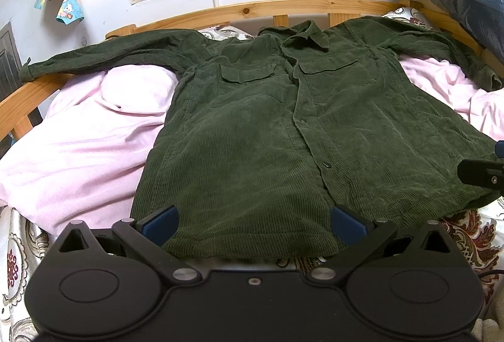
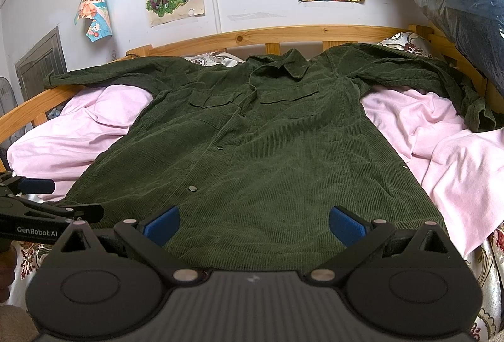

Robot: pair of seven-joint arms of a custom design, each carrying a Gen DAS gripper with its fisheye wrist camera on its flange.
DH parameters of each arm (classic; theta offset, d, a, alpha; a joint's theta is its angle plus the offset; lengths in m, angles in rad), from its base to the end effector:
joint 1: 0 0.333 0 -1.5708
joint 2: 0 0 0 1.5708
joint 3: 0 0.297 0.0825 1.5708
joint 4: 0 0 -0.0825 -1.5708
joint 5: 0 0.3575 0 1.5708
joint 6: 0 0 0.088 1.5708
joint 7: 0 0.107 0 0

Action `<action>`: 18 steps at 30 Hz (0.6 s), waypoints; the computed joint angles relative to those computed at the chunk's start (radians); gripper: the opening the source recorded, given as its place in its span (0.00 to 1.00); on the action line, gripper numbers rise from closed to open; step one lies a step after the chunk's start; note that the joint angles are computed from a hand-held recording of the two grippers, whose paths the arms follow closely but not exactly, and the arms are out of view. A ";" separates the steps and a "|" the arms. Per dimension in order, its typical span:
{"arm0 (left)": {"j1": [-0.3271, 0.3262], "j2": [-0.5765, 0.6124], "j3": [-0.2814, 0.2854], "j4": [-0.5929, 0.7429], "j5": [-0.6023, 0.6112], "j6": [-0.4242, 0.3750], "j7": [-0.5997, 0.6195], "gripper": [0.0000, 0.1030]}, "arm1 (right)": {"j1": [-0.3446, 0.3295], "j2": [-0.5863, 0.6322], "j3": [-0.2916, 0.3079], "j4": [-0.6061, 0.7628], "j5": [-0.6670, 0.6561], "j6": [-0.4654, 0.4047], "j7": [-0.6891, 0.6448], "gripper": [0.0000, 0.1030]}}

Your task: Fold large clothes

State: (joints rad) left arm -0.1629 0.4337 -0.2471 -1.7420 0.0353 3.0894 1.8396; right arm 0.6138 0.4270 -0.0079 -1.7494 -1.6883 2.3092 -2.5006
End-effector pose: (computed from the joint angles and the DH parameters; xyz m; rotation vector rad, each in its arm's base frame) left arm 0.6307 -0.2485 0.4443 -1.0825 2.1546 -0.9675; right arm 0.5477 0.3561 0.3574 -1.1605 1.7125 -1.1513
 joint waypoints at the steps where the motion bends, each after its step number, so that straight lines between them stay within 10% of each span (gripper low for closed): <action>1: -0.002 0.000 0.003 0.001 0.002 0.000 -0.001 0.99 | 0.000 -0.001 0.000 -0.001 -0.001 0.001 0.001 1.00; 18: -0.055 0.061 0.043 0.170 0.058 -0.079 0.006 0.99 | -0.028 -0.061 0.002 0.010 0.108 0.004 -0.059 1.00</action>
